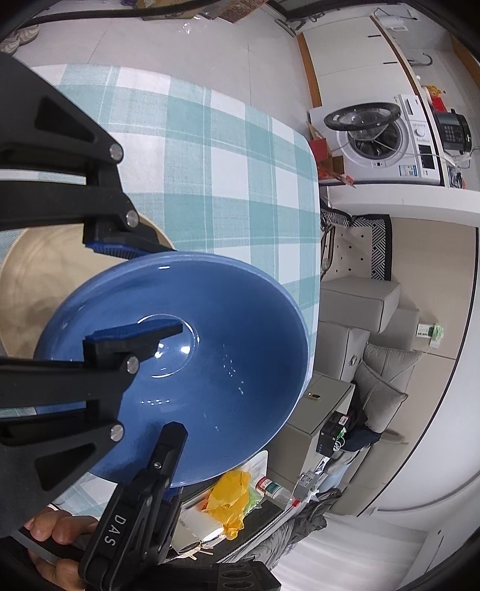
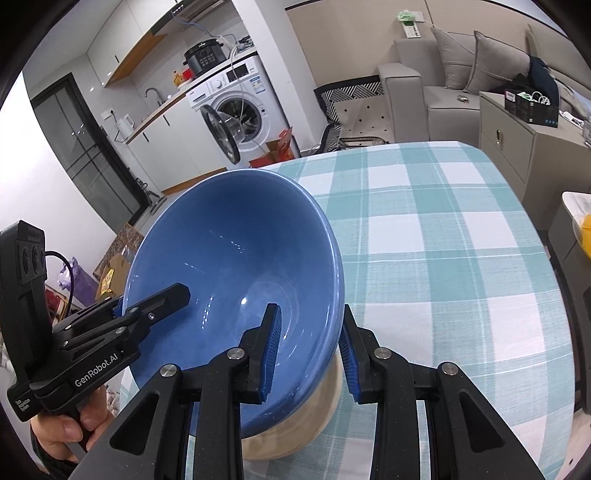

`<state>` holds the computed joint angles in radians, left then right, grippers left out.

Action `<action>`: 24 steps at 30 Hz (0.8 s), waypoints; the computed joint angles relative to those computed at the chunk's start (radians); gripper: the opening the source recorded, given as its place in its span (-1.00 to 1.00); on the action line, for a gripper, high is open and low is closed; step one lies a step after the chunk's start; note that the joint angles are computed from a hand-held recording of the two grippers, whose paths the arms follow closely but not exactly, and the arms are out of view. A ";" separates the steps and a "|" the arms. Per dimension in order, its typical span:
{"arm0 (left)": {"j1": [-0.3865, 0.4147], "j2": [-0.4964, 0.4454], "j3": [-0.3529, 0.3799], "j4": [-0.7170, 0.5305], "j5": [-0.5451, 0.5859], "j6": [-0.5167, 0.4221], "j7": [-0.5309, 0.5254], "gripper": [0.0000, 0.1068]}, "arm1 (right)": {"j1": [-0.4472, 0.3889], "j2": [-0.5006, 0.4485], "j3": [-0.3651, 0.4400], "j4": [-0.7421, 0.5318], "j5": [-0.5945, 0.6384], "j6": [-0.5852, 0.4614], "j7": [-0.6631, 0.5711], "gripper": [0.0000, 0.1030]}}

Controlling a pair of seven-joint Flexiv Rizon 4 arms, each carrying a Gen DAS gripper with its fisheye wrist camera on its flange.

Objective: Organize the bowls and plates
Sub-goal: 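Carry the bowl with both grippers and lower it onto the cream plates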

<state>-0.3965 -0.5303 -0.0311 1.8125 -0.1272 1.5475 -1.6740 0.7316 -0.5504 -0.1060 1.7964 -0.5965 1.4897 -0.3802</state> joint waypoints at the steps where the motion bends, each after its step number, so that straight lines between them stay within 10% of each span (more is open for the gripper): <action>1: 0.000 0.002 0.003 0.007 0.000 0.003 -0.003 -0.48 | -0.002 -0.004 0.008 -0.006 0.002 -0.003 -0.005 -0.38; 24: 0.019 0.029 0.021 0.087 0.017 0.006 -0.029 -0.48 | -0.022 -0.067 0.112 -0.093 0.087 -0.101 -0.095 -0.38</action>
<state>-0.3772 -0.5013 -0.0101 1.8999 -0.1104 1.5540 -1.7028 0.7097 -0.6176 0.0056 1.7030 -0.5099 1.3891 -0.4749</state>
